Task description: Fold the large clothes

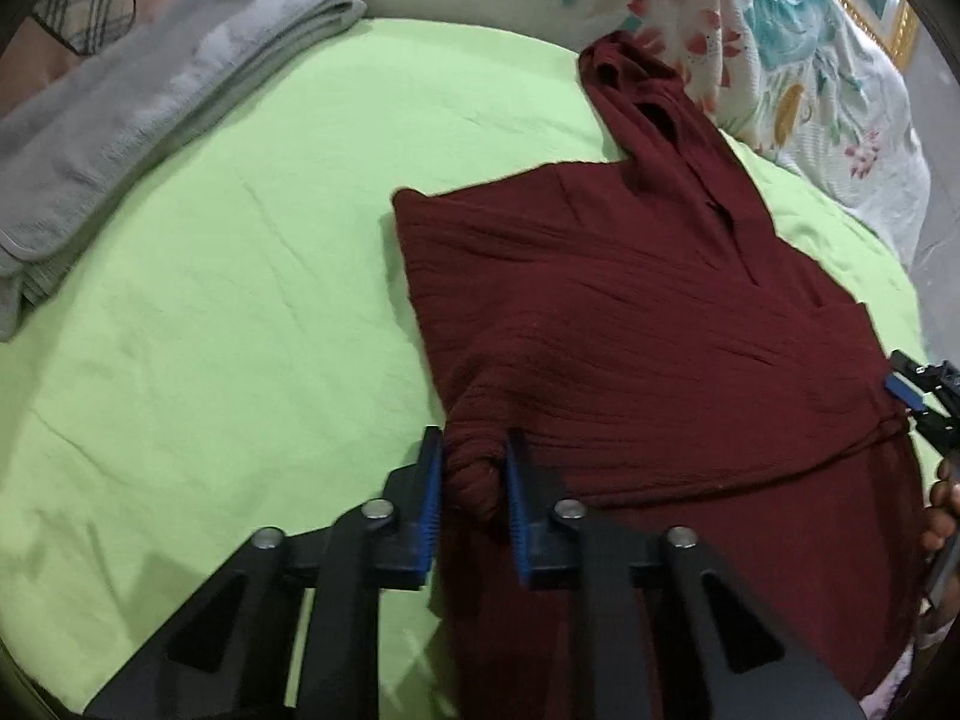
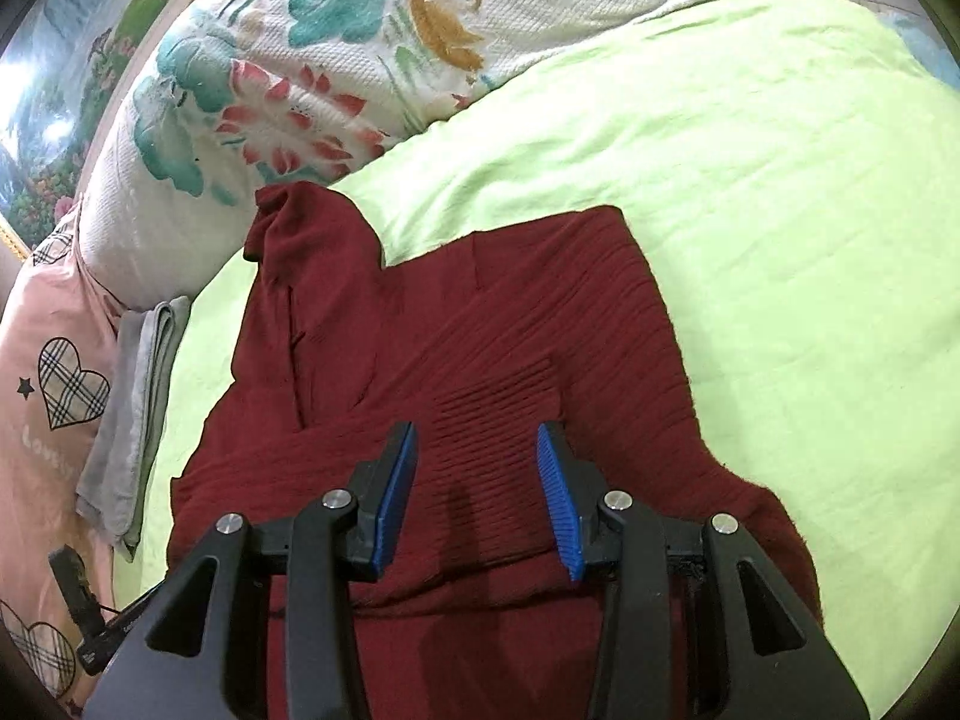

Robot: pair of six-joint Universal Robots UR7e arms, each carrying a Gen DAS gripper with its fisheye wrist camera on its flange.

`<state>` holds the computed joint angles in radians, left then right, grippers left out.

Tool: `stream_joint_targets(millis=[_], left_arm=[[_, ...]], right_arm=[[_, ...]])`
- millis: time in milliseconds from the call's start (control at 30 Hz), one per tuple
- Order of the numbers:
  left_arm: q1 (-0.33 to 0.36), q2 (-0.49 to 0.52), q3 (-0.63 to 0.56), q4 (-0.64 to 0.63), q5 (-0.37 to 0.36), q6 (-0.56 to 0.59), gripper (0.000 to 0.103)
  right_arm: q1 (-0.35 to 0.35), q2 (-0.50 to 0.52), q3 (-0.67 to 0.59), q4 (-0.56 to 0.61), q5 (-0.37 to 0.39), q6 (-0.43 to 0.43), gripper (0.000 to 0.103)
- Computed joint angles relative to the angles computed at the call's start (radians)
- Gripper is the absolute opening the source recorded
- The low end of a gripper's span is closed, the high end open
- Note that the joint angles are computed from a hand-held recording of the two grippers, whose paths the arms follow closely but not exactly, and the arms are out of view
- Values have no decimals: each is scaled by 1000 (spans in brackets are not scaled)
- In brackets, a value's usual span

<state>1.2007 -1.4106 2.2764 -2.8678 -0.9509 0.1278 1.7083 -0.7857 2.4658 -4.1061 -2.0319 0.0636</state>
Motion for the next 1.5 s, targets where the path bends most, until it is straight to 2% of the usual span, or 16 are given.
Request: stream_joint_targets(millis=[100,333,500,633,767,800,833,900,1000,1100,1200,1267,1333,1400,1467,1500], left_arm=[[19,-15,2,2,-7,-15,16],[33,-70,-6,53,-4,-40,17],[14,-136,-16,118,-159,-40,20],[-19,-76,-41,111,-203,-19,27],[-26,14,-77,132,-152,-46,40],[-17,33,-89,144,-149,-51,40],[-6,51,-101,155,-146,-53,41],[2,63,-99,142,-142,-41,41],[-3,55,-100,146,-152,-39,44],[-14,63,-133,152,-156,-47,45],[-27,98,-191,153,-143,-43,46],[-35,139,-246,149,-122,-39,48],[-38,194,-309,132,-104,-20,49],[-35,266,-395,138,-84,-10,49],[-24,334,-485,161,-96,-8,49],[-18,378,-543,176,-99,-3,49]], right_arm=[[-12,-7,-4,68,73,-28,43],[-22,3,-6,96,96,-12,44],[-4,-4,-3,90,100,-26,49],[7,-1,-26,120,106,-14,50],[13,2,-56,138,139,-40,52],[3,5,-56,121,175,-44,60],[-26,8,-50,97,252,-37,79],[-61,15,-51,75,359,14,95],[-24,-16,-104,254,275,48,99],[-10,-16,-144,294,290,-9,98],[-2,-37,-202,372,290,-38,93],[10,-44,-252,417,259,-67,76],[20,-55,-333,543,241,-143,44],[43,-34,-420,616,154,-200,23],[59,6,-532,704,52,-252,23],[53,13,-563,732,63,-265,23]])
